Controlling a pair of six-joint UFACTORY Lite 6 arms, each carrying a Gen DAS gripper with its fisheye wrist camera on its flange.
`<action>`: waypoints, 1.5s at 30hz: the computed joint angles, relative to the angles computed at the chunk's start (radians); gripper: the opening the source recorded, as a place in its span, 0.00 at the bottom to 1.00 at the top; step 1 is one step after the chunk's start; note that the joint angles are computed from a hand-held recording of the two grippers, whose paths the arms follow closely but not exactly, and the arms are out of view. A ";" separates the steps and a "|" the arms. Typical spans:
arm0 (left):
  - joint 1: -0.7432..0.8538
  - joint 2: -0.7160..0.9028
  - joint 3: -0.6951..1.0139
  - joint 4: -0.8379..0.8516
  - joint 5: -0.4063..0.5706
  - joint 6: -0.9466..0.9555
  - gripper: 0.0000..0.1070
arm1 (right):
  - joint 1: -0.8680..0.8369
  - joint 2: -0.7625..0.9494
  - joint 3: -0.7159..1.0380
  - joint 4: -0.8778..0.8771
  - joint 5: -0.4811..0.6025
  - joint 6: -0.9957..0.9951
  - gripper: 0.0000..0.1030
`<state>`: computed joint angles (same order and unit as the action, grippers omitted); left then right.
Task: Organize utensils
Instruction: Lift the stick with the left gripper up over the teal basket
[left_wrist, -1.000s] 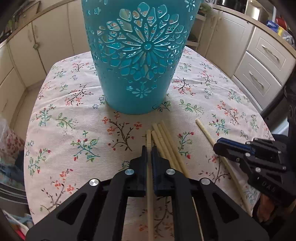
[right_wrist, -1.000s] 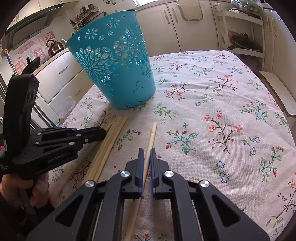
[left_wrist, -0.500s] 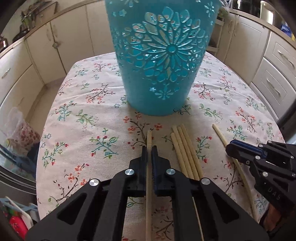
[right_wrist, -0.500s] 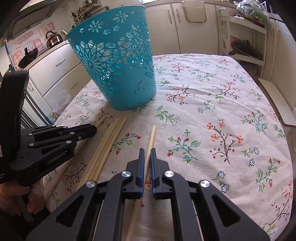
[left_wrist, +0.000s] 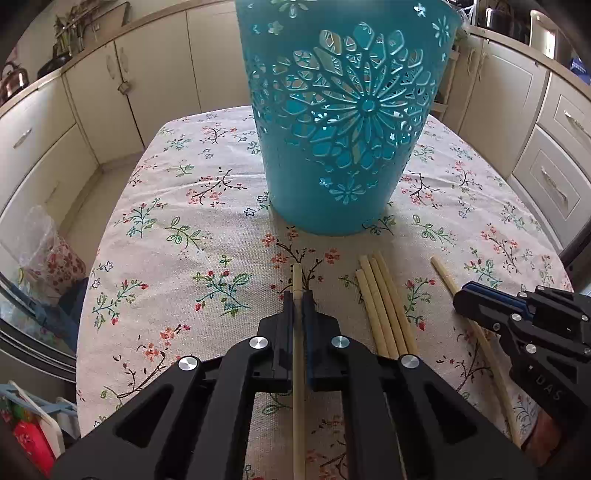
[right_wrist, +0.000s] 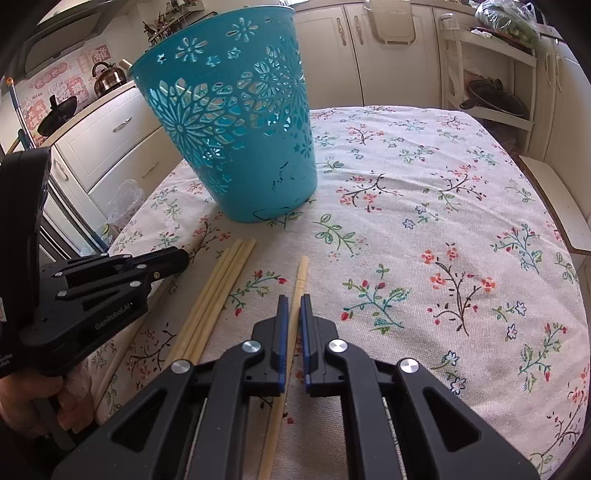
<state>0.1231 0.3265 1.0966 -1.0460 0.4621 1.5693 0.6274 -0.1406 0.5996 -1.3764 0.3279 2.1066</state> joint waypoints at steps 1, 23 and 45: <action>0.008 0.003 0.004 -0.005 0.011 0.004 0.05 | 0.002 0.002 0.001 0.000 0.003 0.000 0.07; 0.315 0.052 0.253 -0.107 0.562 -0.107 0.05 | 0.008 -0.013 -0.018 -0.039 0.007 0.045 0.07; 0.017 0.265 1.014 -0.293 0.410 -0.520 0.05 | -0.055 -0.047 -0.058 -0.197 -0.079 0.198 0.07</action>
